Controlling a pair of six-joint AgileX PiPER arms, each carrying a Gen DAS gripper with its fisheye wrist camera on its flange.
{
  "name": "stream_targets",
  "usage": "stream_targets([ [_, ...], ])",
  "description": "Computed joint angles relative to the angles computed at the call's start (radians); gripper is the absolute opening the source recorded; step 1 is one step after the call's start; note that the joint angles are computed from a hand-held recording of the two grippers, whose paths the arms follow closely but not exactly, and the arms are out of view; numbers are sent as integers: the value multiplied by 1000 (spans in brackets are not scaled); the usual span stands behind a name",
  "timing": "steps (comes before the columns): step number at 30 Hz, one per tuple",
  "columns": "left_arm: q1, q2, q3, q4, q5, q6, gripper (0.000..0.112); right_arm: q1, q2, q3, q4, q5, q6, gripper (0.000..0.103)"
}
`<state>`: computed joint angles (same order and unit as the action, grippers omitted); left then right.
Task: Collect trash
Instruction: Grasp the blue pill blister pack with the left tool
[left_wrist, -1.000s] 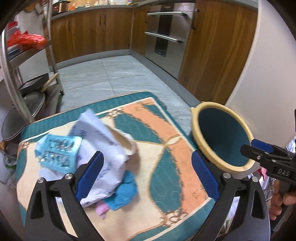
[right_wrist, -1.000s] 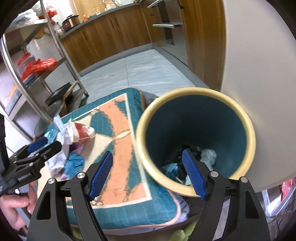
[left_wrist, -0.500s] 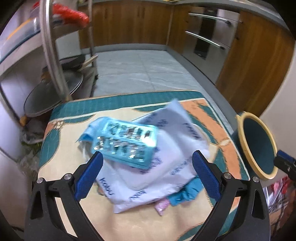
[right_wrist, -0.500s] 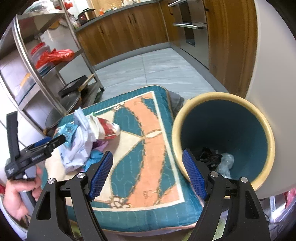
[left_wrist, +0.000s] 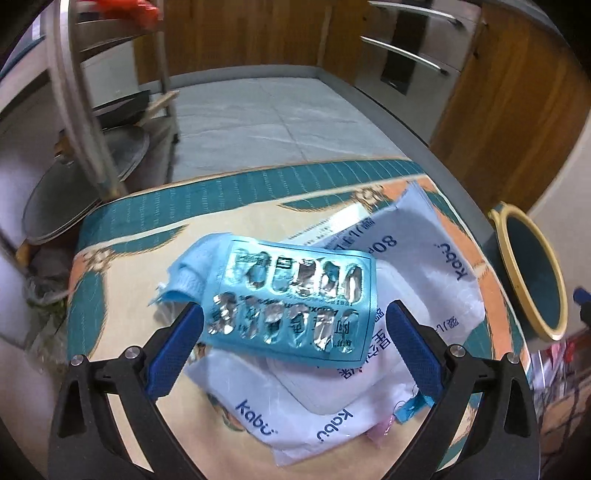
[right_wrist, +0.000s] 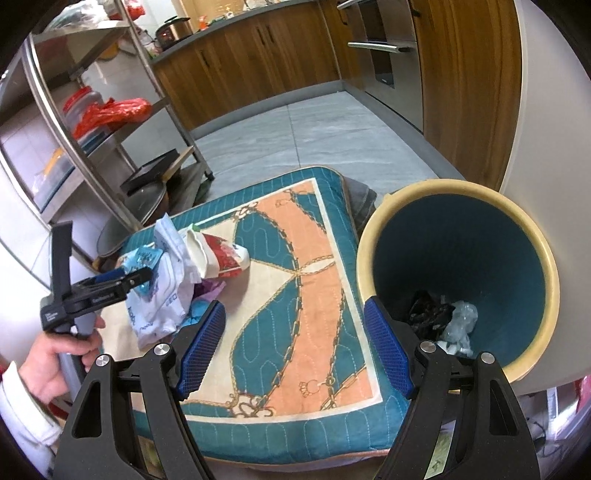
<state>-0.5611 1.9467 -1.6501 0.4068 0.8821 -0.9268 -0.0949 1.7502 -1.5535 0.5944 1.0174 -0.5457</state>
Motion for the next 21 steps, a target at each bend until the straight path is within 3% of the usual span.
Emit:
stream_targets([
  [4, 14, 33, -37, -34, 14, 121, 97, 5, 5, -3, -2, -1, 3, 78],
  [8, 41, 28, -24, -88, -20, 169, 97, 17, 6, -2, -7, -4, 8, 78],
  [10, 48, 16, -3, -108, -45, 165, 92, 25, 5, -1, -10, -7, 11, 78],
  [13, 62, -5, 21, -166, -76, 185, 72, 37, 5, -2, -9, -8, 16, 78],
  [15, 56, -22, 35, -157, -79, 174, 51, 46, 5, -2, -8, -9, 19, 78],
  [17, 62, -48, 64, -169, -95, 166, 36, 57, 4, -3, -7, -8, 22, 78],
  [21, 36, -90, 108, -72, -87, 77, 23, 87, -2, -1, -8, -10, 28, 78],
])
